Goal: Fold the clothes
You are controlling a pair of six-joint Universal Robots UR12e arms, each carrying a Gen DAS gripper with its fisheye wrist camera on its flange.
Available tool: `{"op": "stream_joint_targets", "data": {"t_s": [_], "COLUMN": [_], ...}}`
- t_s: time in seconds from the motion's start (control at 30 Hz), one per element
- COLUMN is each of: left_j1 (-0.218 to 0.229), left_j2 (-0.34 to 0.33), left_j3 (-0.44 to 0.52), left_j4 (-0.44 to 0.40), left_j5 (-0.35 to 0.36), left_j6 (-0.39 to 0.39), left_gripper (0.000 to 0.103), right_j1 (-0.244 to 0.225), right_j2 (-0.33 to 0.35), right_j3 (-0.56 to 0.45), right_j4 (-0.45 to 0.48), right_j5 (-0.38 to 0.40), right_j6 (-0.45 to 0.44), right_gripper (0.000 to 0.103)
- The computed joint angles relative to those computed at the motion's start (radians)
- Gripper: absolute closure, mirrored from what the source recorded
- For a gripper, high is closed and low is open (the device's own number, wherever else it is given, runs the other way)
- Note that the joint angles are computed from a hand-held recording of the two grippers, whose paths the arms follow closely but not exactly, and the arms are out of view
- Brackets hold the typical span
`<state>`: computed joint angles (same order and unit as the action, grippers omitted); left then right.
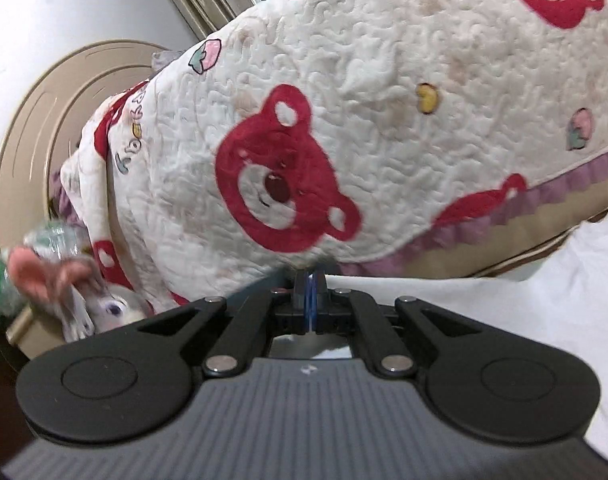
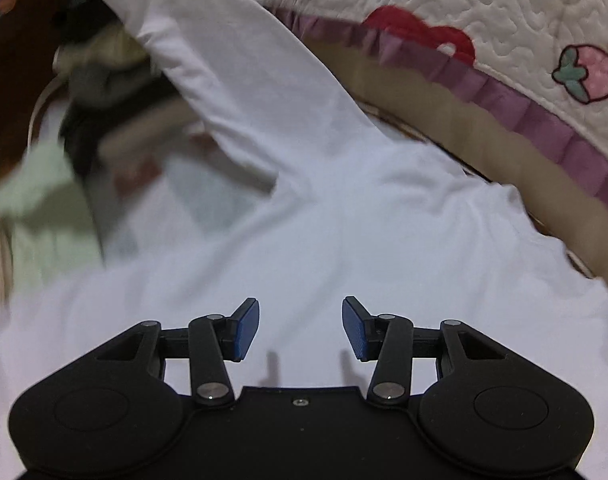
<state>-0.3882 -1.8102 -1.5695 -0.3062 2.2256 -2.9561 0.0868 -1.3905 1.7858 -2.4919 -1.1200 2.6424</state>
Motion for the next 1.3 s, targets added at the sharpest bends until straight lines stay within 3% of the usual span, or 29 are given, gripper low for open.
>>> {"op": "stream_joint_targets", "data": {"t_s": [0.13, 0.2, 0.3, 0.37, 0.43, 0.53, 0.7, 0.83, 0.93, 1.0, 1.07, 1.13, 1.2, 1.3], "left_j1": [0.053, 0.066, 0.079, 0.079, 0.081, 0.087, 0.077, 0.045, 0.024, 0.009, -0.007, -0.028, -0.046, -0.072], "left_j2": [-0.015, -0.018, -0.015, -0.017, -0.018, -0.015, -0.016, -0.038, -0.051, -0.048, -0.049, -0.061, -0.086, -0.137], "left_j3": [0.071, 0.083, 0.081, 0.079, 0.082, 0.085, 0.080, 0.079, 0.079, 0.062, 0.051, 0.049, 0.064, 0.099], "left_j4": [-0.159, -0.188, -0.195, -0.179, -0.181, -0.206, -0.206, -0.134, -0.075, -0.012, 0.024, 0.032, 0.006, -0.052], "left_j5": [-0.022, -0.020, -0.023, 0.000, 0.005, -0.003, 0.011, 0.101, 0.129, 0.067, -0.003, -0.082, -0.167, -0.290], "left_j6": [-0.090, -0.111, -0.153, -0.152, -0.154, -0.187, -0.229, -0.146, -0.088, -0.081, -0.085, -0.089, -0.102, -0.123], "left_gripper": [0.103, 0.103, 0.103, 0.103, 0.103, 0.102, 0.102, 0.095, 0.081, 0.061, 0.050, 0.049, 0.042, 0.041], "right_j1": [0.014, 0.024, 0.046, 0.066, 0.076, 0.103, 0.128, 0.134, 0.095, 0.071, 0.031, -0.017, -0.075, -0.171], "right_j2": [0.068, 0.104, 0.152, 0.186, 0.218, 0.251, 0.293, 0.298, 0.272, 0.230, 0.181, 0.123, 0.047, -0.070], "right_j3": [-0.015, -0.028, -0.049, -0.084, -0.093, -0.100, -0.142, -0.171, -0.149, -0.101, -0.044, 0.021, 0.099, 0.217], "right_j4": [-0.124, -0.183, -0.275, -0.239, -0.277, -0.345, -0.372, -0.299, -0.265, -0.311, -0.368, -0.409, -0.437, -0.458], "right_j5": [0.077, 0.100, 0.053, -0.003, 0.020, 0.045, 0.114, 0.149, 0.291, 0.306, 0.313, 0.280, 0.209, 0.079], "right_j6": [0.112, 0.160, 0.296, 0.435, 0.527, 0.520, 0.518, 0.468, 0.469, 0.490, 0.542, 0.602, 0.655, 0.728], "right_gripper": [0.051, 0.051, 0.050, 0.050, 0.049, 0.049, 0.049, 0.049, 0.050, 0.050, 0.049, 0.049, 0.048, 0.047]}}
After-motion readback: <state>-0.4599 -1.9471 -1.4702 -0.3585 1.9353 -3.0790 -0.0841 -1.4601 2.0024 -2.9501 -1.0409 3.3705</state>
